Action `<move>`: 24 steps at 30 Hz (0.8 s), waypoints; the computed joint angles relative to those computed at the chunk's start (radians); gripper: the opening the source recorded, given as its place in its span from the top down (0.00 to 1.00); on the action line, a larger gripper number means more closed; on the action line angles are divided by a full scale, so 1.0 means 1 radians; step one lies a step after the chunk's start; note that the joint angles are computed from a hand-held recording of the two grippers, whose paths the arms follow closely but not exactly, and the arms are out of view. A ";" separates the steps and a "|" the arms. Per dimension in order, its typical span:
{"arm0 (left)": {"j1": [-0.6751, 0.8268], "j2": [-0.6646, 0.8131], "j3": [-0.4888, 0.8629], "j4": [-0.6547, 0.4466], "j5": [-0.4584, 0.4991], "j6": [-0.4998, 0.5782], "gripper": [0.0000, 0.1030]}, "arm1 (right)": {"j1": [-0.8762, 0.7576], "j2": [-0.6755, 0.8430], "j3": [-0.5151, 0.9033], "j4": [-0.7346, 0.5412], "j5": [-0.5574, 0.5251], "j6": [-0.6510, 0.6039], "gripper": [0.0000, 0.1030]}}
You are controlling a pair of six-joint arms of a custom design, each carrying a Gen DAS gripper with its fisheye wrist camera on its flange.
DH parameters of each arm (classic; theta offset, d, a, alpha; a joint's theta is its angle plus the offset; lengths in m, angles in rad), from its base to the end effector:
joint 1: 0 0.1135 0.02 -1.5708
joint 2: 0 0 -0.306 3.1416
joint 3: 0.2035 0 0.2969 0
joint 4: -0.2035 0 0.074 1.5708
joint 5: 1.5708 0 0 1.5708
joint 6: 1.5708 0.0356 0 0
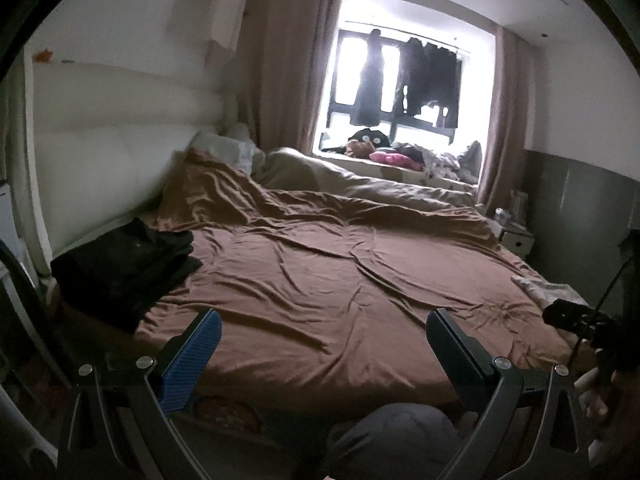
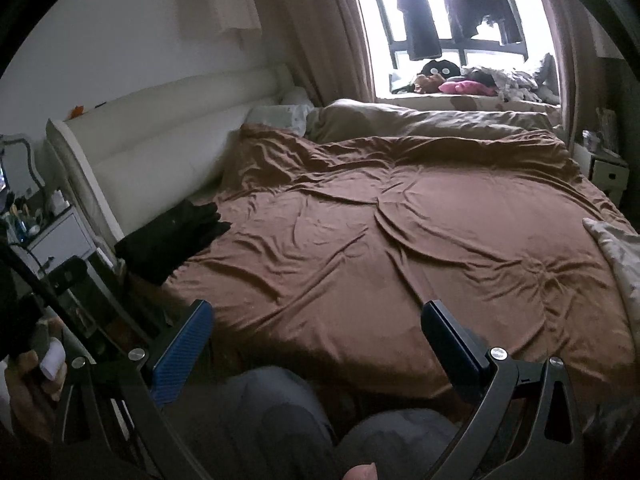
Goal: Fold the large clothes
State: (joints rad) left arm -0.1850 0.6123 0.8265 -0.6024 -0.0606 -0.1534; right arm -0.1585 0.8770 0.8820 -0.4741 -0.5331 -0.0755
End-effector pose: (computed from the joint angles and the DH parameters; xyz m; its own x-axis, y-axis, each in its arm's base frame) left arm 0.1403 -0.0241 0.3684 -0.3873 -0.0827 -0.9182 0.0702 0.9904 -0.1188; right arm 0.2084 -0.0150 0.3629 -0.4216 0.0016 -0.9068 -0.3445 0.9247 0.1618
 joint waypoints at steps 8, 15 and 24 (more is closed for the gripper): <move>-0.300 -0.093 -0.066 -0.002 -0.307 -0.057 0.00 | -0.054 -0.084 -0.111 0.071 0.004 -0.008 0.00; -0.417 -0.125 -0.080 -0.015 -0.424 -0.111 0.00 | -0.050 -0.118 -0.152 0.102 0.014 -0.010 0.00; -0.381 -0.130 -0.072 -0.036 -0.384 -0.123 0.00 | -0.048 -0.168 -0.195 0.126 0.013 0.013 0.00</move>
State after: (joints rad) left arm -0.5656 0.4821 0.7548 -0.6387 -0.4448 -0.2765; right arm -0.2060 0.7095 0.6871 -0.3485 -0.5197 -0.0622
